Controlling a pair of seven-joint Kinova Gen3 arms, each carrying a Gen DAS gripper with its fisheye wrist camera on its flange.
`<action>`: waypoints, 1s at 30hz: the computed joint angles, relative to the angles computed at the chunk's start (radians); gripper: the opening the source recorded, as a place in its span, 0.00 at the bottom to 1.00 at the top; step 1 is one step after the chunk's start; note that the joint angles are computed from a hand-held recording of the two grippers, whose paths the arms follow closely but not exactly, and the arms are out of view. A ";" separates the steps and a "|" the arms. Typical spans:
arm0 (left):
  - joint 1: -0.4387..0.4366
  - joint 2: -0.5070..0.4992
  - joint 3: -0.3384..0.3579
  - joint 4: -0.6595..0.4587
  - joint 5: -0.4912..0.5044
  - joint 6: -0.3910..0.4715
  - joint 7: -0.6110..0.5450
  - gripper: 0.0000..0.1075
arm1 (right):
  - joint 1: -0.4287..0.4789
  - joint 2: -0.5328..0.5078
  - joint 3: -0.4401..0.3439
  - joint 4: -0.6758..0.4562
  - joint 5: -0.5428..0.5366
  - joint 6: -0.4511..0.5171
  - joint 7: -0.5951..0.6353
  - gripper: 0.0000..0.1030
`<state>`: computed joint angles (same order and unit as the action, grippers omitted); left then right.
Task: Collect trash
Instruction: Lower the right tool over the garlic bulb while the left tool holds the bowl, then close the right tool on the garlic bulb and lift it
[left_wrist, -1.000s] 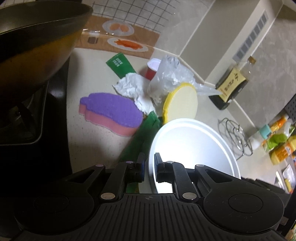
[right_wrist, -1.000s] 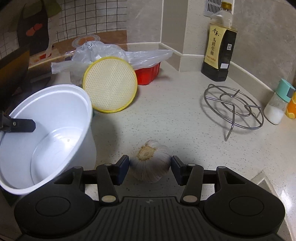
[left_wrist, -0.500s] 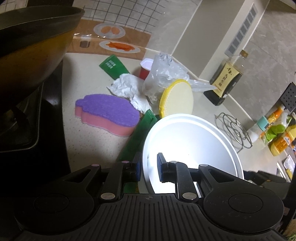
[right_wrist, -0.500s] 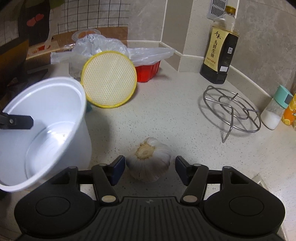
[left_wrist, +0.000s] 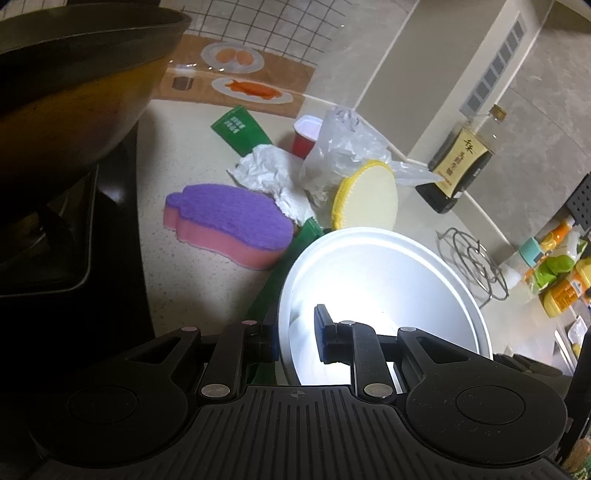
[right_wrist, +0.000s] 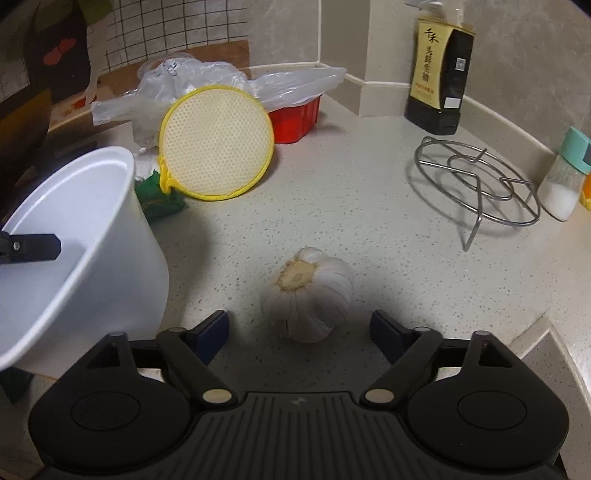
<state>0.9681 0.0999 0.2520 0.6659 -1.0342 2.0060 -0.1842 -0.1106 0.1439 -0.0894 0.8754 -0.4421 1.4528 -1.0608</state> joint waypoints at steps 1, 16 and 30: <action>-0.002 -0.002 -0.001 0.001 0.003 -0.001 0.005 0.20 | 0.002 0.001 0.000 -0.001 -0.004 0.003 0.004 0.85; -0.035 -0.010 0.006 0.009 0.037 -0.017 0.016 0.21 | -0.022 0.071 -0.013 -0.136 0.049 0.119 -0.026 0.99; -0.062 -0.023 0.031 0.026 0.054 -0.025 0.043 0.21 | 0.021 -0.143 0.050 0.232 -0.106 -0.258 0.116 0.89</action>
